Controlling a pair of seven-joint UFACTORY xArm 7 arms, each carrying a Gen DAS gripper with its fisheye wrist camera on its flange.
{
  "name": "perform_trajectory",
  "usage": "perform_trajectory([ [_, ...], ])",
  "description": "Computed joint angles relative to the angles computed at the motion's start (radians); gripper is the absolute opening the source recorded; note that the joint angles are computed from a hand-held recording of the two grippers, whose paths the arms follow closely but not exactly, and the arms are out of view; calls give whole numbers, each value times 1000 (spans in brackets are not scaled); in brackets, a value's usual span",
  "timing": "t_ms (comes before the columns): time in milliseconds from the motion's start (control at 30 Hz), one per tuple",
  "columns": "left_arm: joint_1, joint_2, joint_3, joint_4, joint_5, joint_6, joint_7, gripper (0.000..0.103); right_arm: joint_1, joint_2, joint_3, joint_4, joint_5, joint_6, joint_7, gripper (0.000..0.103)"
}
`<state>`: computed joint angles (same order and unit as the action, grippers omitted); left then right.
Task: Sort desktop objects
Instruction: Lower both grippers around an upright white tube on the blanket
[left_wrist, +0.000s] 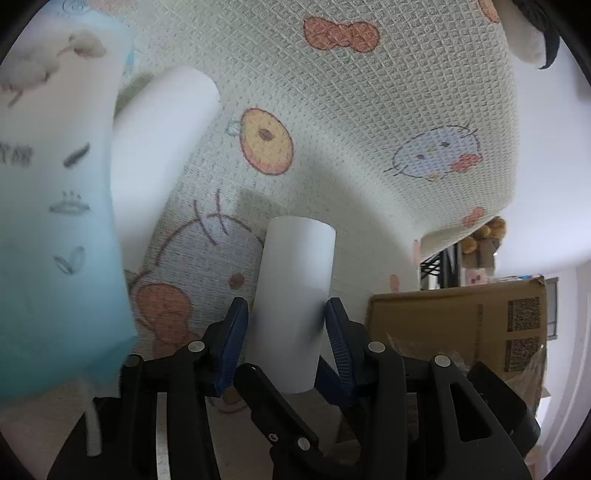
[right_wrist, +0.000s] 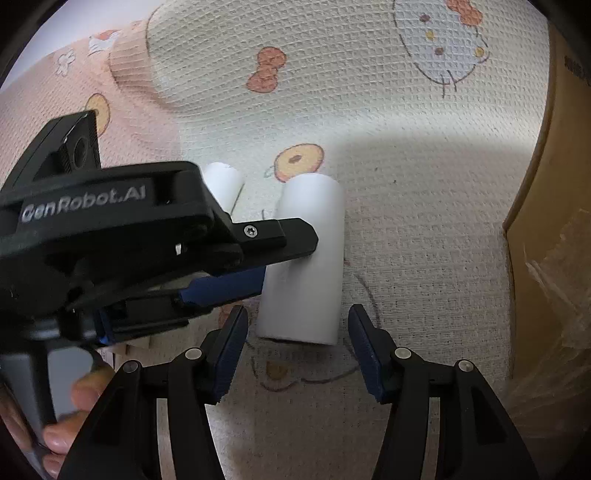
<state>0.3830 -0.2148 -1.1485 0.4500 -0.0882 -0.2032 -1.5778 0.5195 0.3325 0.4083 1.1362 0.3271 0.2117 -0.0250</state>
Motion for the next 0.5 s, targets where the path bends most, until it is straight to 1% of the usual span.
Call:
perform_trajectory([
  [33, 24, -6, -27, -1, -3, -7, -5, 47, -8, 2, 9, -1, 9, -3, -9, 54],
  [100, 100, -9, -108, 12, 8, -8, -8, 46, -22, 3, 23, -6, 22, -14, -33, 54],
  [133, 93, -11, -102, 12, 17, -5, -12, 46, -25, 1, 26, -11, 25, -14, -41, 54],
  [167, 64, -16, -78, 7, 21, 2, -20, 45, -26, 6, 27, -5, 24, -11, -48, 54],
  [200, 47, -23, -65, 5, 25, 8, -27, 45, -41, 5, 44, -8, 41, -9, -70, 54],
  [233, 15, -35, -42, 3, 28, 26, -34, 45, -82, 9, 90, -7, 85, 1, -127, 54],
  [300, -72, -72, 27, -8, 33, 74, -60, 45, -111, -9, 132, -28, 148, 7, -198, 54],
  [333, -126, -90, 65, -12, 31, 107, -75, 45, -129, -7, 160, -30, 187, 12, -257, 54],
  [367, -166, -102, 95, -17, 30, 125, -89, 45, -133, -10, 171, -35, 209, 23, -305, 54],
  [400, -202, -108, 119, -21, 31, 139, -103, 45, -124, -21, 166, -47, 219, 25, -329, 54],
  [500, -289, -160, 158, -32, 29, 206, -160, 45, -98, -49, 154, -74, 247, 40, -409, 54],
])
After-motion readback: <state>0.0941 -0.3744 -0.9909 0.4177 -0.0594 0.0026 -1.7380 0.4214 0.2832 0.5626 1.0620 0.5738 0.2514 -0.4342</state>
